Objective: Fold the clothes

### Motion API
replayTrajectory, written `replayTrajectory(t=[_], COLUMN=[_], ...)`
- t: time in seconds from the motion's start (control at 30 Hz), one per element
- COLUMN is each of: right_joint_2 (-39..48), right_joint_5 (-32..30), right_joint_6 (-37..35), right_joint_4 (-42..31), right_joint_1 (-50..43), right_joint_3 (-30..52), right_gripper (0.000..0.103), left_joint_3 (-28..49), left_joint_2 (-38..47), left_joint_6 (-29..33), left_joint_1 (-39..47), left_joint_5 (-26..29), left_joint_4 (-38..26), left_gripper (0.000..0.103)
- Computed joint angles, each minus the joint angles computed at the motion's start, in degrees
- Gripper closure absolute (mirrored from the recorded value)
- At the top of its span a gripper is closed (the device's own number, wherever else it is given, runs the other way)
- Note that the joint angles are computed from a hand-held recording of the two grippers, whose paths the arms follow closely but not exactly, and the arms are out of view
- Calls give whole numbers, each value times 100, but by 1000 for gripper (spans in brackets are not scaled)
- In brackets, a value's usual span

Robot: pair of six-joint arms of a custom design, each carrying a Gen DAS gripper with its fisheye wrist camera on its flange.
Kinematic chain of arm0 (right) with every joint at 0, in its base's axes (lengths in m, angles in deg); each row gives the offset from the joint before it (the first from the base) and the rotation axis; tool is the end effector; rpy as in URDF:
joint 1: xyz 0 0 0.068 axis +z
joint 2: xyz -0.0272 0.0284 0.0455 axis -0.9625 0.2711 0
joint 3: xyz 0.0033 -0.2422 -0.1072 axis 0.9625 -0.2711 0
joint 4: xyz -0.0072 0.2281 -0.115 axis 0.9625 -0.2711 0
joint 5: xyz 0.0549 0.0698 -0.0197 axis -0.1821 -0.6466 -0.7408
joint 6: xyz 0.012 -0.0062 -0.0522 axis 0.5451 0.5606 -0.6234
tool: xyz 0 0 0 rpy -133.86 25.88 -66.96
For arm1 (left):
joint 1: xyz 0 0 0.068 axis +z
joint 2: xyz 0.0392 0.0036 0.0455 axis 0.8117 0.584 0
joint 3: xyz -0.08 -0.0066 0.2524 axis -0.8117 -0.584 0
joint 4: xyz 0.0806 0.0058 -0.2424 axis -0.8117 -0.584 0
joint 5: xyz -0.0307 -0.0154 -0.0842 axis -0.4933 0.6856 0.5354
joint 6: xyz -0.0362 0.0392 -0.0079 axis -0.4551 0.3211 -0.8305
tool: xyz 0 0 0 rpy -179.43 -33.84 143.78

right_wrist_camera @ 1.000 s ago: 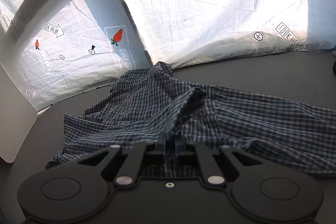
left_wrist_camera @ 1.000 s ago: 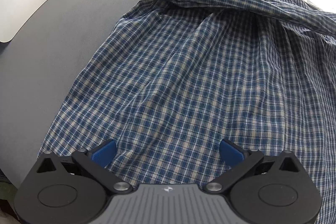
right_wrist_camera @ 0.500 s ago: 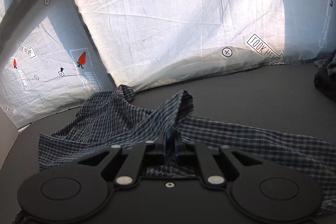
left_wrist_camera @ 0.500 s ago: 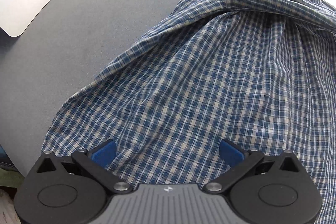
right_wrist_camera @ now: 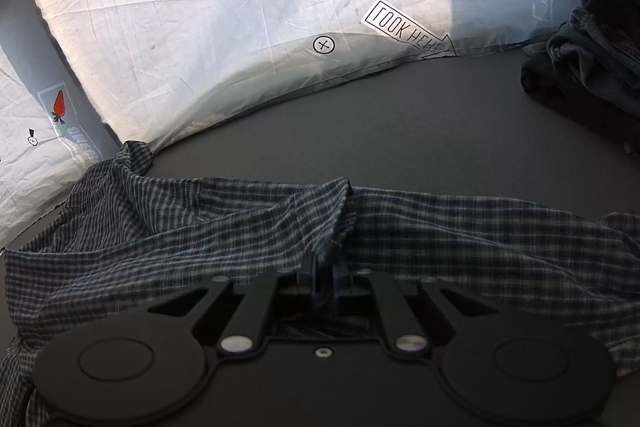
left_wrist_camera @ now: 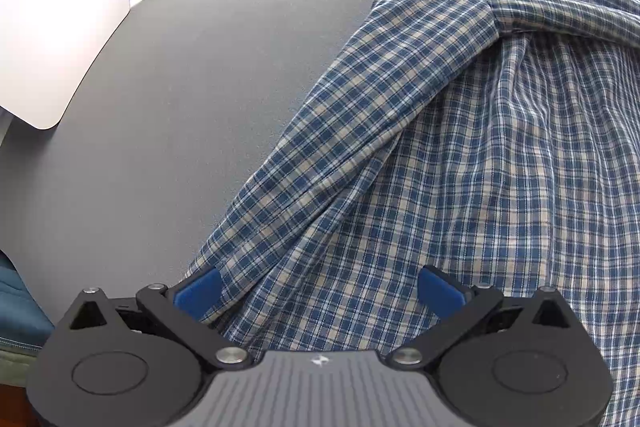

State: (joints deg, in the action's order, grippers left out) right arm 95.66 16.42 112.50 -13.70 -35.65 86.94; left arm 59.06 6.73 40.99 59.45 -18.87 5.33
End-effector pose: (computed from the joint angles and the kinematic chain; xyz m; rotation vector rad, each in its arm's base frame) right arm 0.1526 0.0935 0.1164 0.9111 2.1760 -0.0030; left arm 0.2713 0.0299 0.1556 0.4453 2.6968 0.3569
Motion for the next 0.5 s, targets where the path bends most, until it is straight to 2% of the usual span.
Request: replayTrajectory(t=[0.13,0.2,0.3,0.33,0.5], right_joint_2=[470,513,416,356,336], right_joint_5=[-237,-239,-46,72,639], right_joint_6=[179,227,584,839,2517], right_joint_4=[124,-63,-742,-1055,-2641], right_joint_1=[-54,-32,216,393,1617], right_joint_3=[78,202,491,601,1280], right_gripper=[94,92,84,81,77], left_joint_3=[24,30,35,38,224], left_joint_2=[0,-4,-7,-5,197], left_joint_6=[12,28,9,-14,-20], left_joint_1=[113,193,357,411,898], left_joint_5=[126,216,430,507,1134], left_joint_4=[-43,-59,-94,-112,-309], left_gripper=[0,0,0,0,0])
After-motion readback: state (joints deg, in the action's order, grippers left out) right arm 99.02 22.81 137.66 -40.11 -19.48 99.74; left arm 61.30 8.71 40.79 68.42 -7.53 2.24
